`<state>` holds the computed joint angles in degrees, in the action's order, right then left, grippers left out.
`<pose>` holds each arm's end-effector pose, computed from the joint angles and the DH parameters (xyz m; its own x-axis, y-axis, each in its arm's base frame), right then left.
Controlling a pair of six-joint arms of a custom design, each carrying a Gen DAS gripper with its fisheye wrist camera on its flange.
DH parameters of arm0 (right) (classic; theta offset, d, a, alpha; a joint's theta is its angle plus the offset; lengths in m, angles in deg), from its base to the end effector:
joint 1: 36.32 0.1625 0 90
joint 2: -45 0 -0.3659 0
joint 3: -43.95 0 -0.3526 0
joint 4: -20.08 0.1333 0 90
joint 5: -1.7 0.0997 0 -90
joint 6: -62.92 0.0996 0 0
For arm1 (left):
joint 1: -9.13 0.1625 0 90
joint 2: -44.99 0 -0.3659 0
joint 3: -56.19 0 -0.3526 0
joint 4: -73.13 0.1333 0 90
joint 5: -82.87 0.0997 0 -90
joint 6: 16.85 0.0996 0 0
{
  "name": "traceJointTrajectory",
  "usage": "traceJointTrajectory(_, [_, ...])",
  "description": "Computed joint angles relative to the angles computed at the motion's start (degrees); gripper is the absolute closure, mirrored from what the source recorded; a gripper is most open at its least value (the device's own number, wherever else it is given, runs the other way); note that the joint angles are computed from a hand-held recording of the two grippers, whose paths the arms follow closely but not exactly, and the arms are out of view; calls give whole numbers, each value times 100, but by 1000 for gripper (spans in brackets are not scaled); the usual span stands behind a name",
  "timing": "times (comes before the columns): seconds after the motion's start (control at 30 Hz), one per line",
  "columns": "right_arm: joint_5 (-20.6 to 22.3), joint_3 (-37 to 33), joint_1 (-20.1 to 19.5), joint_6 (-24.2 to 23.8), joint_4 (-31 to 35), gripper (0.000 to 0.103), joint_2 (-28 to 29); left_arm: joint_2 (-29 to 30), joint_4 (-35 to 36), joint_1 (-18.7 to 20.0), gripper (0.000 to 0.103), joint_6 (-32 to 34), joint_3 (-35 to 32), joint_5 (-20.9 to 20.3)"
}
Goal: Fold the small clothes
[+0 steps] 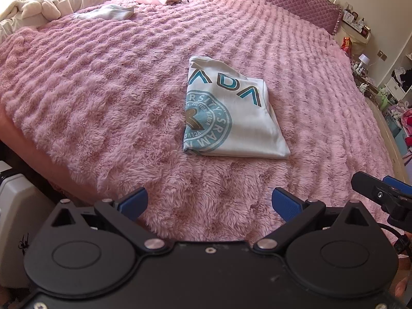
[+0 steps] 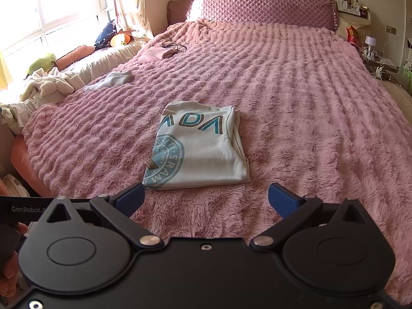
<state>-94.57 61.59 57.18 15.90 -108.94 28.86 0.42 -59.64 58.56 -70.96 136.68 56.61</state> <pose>0.1737 -0.8343 0.2372 -0.6437 -0.5753 0.5046 -0.7618 0.5439 -0.3518 -0.2539 -0.6389 0.1806 -0.7609 -0.4899 -0.4254 0.0499 0.6094 -0.7913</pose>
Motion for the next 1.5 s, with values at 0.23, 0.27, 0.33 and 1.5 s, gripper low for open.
traceJointTrajectory(0.23, [-45, 42, -17, 13, -31, 0, -1, 61, 862, -28, 0, -359, -247, 222])
traceJointTrajectory(0.27, [-51, 46, -22, 12, -38, 0, 0, 59, 845, -26, 0, -343, -248, 208])
traceJointTrajectory(0.33, [-46, 0, -23, 12, 1, 0, 18, 54, 762, -20, 0, -286, -235, 162])
traceJointTrajectory(1.5, [-166, -579, -67, -2, 292, 0, 319, 174, 728, -30, 0, 212, -481, 65])
